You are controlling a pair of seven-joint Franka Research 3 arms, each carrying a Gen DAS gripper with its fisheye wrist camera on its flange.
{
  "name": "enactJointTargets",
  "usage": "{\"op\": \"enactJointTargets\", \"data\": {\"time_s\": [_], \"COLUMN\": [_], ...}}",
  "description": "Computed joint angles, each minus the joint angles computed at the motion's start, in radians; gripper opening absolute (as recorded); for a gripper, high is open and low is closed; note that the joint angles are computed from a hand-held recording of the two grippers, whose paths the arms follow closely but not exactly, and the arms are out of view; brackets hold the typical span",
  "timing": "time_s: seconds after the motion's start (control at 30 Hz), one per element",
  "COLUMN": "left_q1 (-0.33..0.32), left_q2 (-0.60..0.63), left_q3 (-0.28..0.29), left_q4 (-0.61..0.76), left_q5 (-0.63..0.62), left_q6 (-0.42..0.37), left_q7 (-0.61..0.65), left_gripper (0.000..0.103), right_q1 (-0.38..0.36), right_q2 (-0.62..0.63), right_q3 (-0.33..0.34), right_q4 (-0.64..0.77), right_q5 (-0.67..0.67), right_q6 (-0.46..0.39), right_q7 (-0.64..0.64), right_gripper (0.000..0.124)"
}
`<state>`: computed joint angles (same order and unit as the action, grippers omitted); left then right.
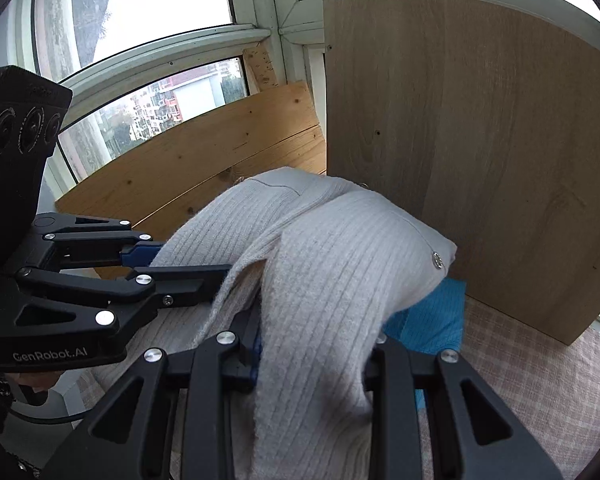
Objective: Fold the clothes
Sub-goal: 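Lower the cardigan onto the blue garment and open both grippers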
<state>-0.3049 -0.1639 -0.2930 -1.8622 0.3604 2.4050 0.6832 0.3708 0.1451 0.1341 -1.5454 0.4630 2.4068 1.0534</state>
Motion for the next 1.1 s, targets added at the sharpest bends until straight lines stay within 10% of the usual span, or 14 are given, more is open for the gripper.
{"op": "enactJointTargets", "data": {"time_s": [0.33,0.73,1.1], "left_q1": [0.022,0.028,0.084], "left_q2": [-0.093,-0.087,-0.153], "left_q3": [0.072,0.044,0.010], "left_q4": [-0.298,-0.294,-0.227], "left_q5": [-0.209,-0.165,-0.025], "left_q6": [0.111,0.052,-0.036], "left_q7": [0.108,0.088,-0.038], "left_gripper": [0.020,0.029,0.031], "right_q1": [0.011,0.017,-0.094], "right_q2": [0.063,0.077,0.034], "right_q3": [0.001,-0.022,-0.041], "right_q4": [-0.051,-0.041,0.064], "right_q5": [-0.033,-0.201,0.046], "right_q6": [-0.041,-0.176,-0.372], "right_q7": [0.126,0.162,0.038], "right_gripper": [0.027,0.037,0.047]}}
